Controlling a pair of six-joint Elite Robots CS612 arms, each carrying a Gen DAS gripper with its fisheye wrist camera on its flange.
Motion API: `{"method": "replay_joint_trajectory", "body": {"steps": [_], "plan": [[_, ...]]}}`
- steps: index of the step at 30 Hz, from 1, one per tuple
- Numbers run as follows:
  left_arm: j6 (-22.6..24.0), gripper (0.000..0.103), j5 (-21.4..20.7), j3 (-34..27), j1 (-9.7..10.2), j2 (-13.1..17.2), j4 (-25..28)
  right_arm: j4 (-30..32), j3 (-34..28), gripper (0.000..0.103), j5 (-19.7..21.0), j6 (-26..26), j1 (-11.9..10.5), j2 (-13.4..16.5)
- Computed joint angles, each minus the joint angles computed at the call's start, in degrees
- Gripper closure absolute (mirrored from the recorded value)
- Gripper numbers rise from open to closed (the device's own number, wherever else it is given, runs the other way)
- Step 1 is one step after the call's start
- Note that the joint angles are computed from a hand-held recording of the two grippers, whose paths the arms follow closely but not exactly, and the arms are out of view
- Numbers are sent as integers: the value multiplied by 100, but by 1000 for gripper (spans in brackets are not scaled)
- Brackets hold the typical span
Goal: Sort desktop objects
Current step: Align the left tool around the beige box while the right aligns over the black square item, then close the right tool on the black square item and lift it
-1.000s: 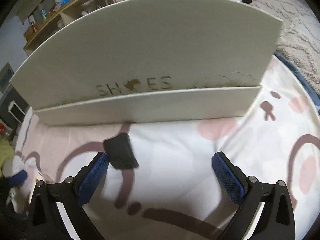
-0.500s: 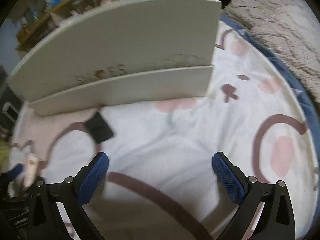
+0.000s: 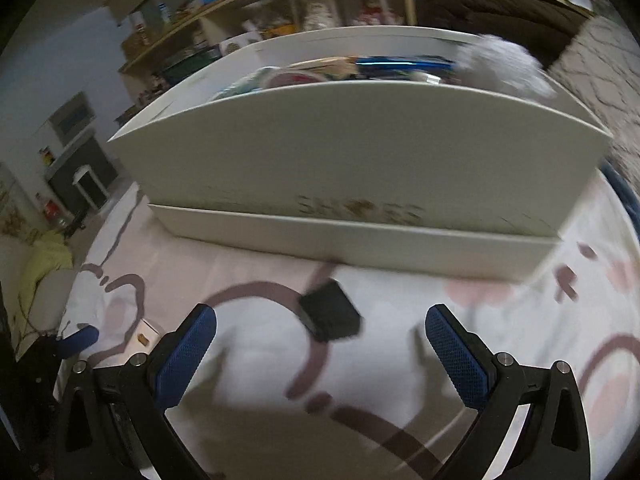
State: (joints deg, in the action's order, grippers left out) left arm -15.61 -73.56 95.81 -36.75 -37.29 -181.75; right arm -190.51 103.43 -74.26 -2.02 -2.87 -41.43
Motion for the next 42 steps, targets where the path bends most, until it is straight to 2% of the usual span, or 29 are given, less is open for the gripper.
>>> {"method": "replay_joint_trajectory", "body": {"steps": [5, 7, 9, 12, 13, 15, 23, 25, 31, 33, 38, 42], "plan": [[0, 0, 44, -9, -3, 38, -78, 311, -433, 0, 127, -38, 120, 181], [-10, 0, 38, -15, -1, 43, -79, 292, -394, 12, 157, -66, 100, 164], [-12, 0, 62, -17, -9, 45, -80, 328, -380, 35, 5, -109, 124, 153], [-6, 0, 65, -14, -7, 43, -85, 516, -421, 51, -344, -123, 167, 141], [-8, 0, 62, -15, -7, 44, -86, 574, -416, 54, -367, -113, 157, 134], [-8, 0, 65, -16, -9, 46, -86, 694, -409, 66, -436, -95, 145, 121], [-9, 0, 66, -19, -8, 47, -85, 624, -267, 66, -509, -125, 129, 75], [-9, 0, 68, -18, -10, 47, -85, 681, -193, 71, -494, -119, 118, 24], [-14, 0, 60, -17, -8, 46, -83, 911, 32, 73, -662, -229, 108, -168], [-13, 0, 64, -12, -9, 43, -88, 941, 105, 79, -614, -188, 73, -228], [-16, 0, 57, -9, -7, 41, -92, 855, 281, 79, -514, -95, 0, -355], [-12, 0, 57, -9, -5, 42, -99, 730, 377, 78, -197, 42, -59, -397]]}}
